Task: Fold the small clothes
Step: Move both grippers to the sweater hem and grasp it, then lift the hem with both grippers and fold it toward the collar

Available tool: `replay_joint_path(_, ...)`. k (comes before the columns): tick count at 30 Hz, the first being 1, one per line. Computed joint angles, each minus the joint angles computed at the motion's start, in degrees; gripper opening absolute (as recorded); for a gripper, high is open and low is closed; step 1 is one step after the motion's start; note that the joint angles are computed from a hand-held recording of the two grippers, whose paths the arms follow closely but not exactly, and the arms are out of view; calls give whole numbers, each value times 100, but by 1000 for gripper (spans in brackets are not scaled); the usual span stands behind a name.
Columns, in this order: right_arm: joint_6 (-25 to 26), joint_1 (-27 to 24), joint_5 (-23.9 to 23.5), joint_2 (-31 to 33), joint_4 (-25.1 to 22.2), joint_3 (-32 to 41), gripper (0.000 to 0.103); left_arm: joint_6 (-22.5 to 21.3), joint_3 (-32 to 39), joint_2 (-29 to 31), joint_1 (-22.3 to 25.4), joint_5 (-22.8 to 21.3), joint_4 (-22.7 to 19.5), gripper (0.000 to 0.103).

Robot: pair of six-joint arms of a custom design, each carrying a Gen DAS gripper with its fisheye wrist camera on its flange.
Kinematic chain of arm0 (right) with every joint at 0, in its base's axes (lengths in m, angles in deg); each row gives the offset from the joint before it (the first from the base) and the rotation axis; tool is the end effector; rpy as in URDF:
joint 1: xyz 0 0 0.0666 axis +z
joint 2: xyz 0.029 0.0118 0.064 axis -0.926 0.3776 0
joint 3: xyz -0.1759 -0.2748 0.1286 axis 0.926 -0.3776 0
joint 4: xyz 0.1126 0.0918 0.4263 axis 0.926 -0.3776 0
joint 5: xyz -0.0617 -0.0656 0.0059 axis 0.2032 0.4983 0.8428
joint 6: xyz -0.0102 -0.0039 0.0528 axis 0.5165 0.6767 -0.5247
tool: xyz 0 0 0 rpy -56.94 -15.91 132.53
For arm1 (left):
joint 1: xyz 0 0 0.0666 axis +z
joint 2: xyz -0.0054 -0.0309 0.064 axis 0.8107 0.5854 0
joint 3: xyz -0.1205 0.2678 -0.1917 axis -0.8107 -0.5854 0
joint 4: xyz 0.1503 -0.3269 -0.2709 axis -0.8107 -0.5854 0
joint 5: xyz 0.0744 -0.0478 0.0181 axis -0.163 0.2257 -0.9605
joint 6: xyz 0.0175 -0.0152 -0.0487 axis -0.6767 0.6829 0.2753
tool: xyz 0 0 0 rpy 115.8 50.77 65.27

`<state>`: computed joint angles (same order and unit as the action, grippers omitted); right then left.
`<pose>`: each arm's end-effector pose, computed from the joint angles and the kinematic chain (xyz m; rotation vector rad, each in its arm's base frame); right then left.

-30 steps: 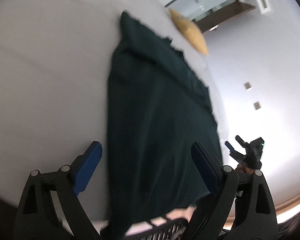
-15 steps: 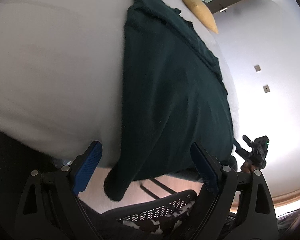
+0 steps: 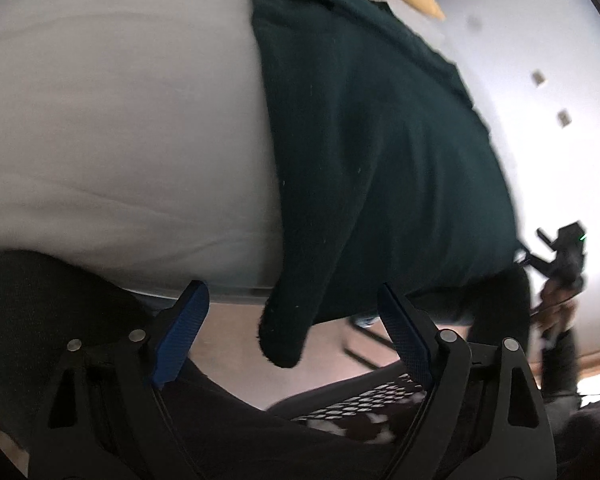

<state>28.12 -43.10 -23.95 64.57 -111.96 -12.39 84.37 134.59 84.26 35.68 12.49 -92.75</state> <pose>0.4645 0.2368 0.3795 -0.1450 2.4477 1.2442 0.2771 -0.0958 0.4028 -0.7155 2.5862 -0.5033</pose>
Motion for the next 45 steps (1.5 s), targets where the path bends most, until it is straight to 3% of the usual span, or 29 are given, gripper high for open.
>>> replay_joint_path(5,116,16,-50,22,-37,17,75,-73,-185,-208,-85,-128,127,81)
replay_joint_path(9,160,-7,-89,16,-90,16,74,-93,-337,-405,-25,120,273,42)
replay_joint_path(10,192,-8,-89,21,-131,33,74,-91,-354,-416,-5,136,260,40)
replay_joint_path(18,308,-45,3,-78,-527,34,74,79,-628,-639,167,648,771,40)
replay_joint_path(19,331,-50,45,-66,-617,57,74,73,-641,-658,166,651,767,38)
replay_joint_path(22,392,-47,114,-11,-913,146,74,108,-652,-601,170,692,782,19)
replay_joint_path(25,471,-14,137,88,-1160,247,74,92,-583,-478,69,654,769,10)
replay_joint_path(27,570,18,191,164,-1397,351,74,72,-501,-363,-21,571,757,9)
replay_joint_path(37,593,96,154,300,-1537,451,73,56,-448,-352,-97,506,721,6)
replay_joint_path(40,437,61,50,262,-1350,357,66,79,-474,-398,-121,496,746,6)
replay_joint_path(43,355,51,-70,260,-1216,274,51,85,-473,-423,-158,481,758,6)
replay_joint_path(45,352,49,-106,274,-1218,268,28,87,-479,-461,-165,481,761,5)
